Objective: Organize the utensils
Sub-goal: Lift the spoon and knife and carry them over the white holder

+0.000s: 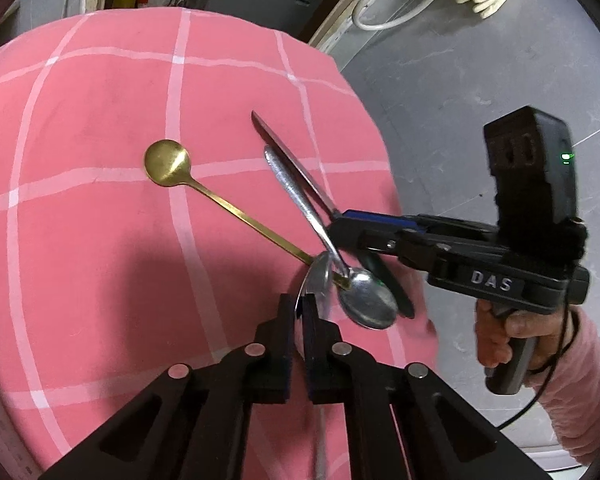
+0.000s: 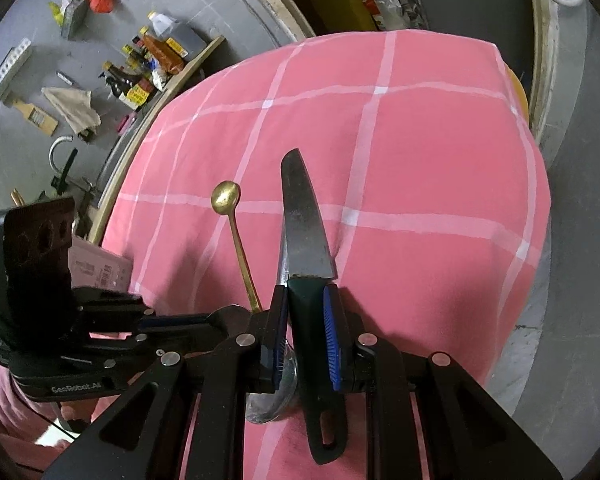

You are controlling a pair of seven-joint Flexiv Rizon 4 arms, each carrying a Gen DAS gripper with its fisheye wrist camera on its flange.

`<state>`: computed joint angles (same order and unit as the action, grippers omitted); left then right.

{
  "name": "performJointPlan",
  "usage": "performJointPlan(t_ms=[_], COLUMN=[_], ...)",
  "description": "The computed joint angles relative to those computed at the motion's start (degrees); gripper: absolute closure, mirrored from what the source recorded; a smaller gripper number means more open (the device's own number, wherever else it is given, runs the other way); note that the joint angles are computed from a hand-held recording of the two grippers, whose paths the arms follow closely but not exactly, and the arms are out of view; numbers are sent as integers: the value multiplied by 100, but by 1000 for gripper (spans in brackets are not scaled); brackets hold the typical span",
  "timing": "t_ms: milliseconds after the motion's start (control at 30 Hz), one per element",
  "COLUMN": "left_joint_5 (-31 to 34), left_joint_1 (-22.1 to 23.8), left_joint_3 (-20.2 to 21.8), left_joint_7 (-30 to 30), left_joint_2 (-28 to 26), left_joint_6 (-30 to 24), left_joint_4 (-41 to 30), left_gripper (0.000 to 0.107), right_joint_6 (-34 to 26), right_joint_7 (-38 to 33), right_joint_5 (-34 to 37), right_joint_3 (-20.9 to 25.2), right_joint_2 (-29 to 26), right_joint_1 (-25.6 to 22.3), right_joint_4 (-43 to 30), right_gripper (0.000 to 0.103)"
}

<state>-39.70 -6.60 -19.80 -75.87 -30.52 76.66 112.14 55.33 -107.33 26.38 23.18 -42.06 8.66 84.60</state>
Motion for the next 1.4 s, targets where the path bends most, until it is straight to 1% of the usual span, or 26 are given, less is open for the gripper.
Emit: performJointPlan(t_ms=[67, 100, 133, 167, 333, 433, 500, 600, 633, 700, 800, 900, 1000, 1100, 1133, 1200, 1233, 1267, 1300, 1333, 1400], left_joint_5=[-15, 102, 361, 483, 772, 1268, 1560, 1871, 1884, 1976, 1994, 2137, 2465, 3046, 3253, 3851, 4159, 4728, 5254, 5542, 6539], left_joint_1=[-16, -116, -325, -423, -548, -813, -876, -899, -823, -832, -722, -774, -927, -1153, -1189, -1269, -1270, -1318, -1308, -1227, -993], left_joint_3=[-23, 108, 403, 511, 687, 1106, 1269, 1384, 1329, 1341, 1257, 1378, 1717, 2243, 2362, 2690, 2805, 3021, 3148, 3178, 3173], left_joint_7=[-3, -112, -375, -544, -1148, -1670, -1897, -2153, -2160, -2315, -2405, -2609, -2903, -3330, -3488, -3917, -4116, -4526, -4924, -5114, -5902], left_joint_2=[47, 69, 118, 154, 473, 670, 796, 874, 949, 994, 1169, 1365, 1680, 2062, 2153, 2433, 2537, 2690, 2849, 2974, 3321], left_joint_6=[86, 79, 13, 18, 331, 482, 568, 557, 581, 683, 929, 1154, 1355, 1450, 1458, 1407, 1364, 1247, 1146, 1101, 829], left_joint_4=[57, 53, 24, 31, 311, 391, 451, 441, 501, 514, 659, 760, 851, 889, 892, 884, 866, 797, 746, 741, 660], left_gripper=[105, 105, 105, 105, 105, 105, 105, 105, 105, 105, 105, 105, 105, 105, 105, 105, 105, 105, 105, 105, 105], right_joint_6=[16, 26, 59, 91, 290, 446, 577, 847, 898, 1030, 1304, 1513, 1817, 1956, 1955, 2036, 1995, 2038, 2059, 2031, 2037], right_joint_7=[5, 23, 25, 22, -50, -78, -104, -214, -290, -459, -789, -1188, -1699, -2419, -2611, -3182, -3448, -3787, -4104, -4328, -4829], right_joint_5=[172, 263, 334, 438, 1093, 1457, 1650, 1952, 2054, 2290, 2720, 3131, 3577, 4179, 4351, 4833, 5044, 5292, 5527, 5714, 6121], right_joint_3=[80, 115, 135, 178, 426, 517, 561, 674, 721, 830, 1011, 1143, 1283, 1475, 1504, 1652, 1696, 1755, 1800, 1814, 1844], right_joint_2=[-11, -5, -1, 8, 39, 62, 88, 164, 186, 267, 476, 663, 858, 941, 949, 914, 926, 896, 857, 857, 823], right_joint_1=[-94, -131, -150, -191, -434, -491, -491, -511, -560, -648, -741, -765, -659, -642, -630, -563, -605, -553, -492, -469, -328], right_joint_4=[6, 13, 36, 60, 177, 255, 336, 488, 523, 597, 716, 716, 601, 342, 247, -13, -65, -195, -325, -393, -570], right_gripper=[87, 87, 88, 88, 88, 88, 88, 88, 88, 88, 88, 88, 88, 88, 88, 88, 88, 88, 88, 88, 88])
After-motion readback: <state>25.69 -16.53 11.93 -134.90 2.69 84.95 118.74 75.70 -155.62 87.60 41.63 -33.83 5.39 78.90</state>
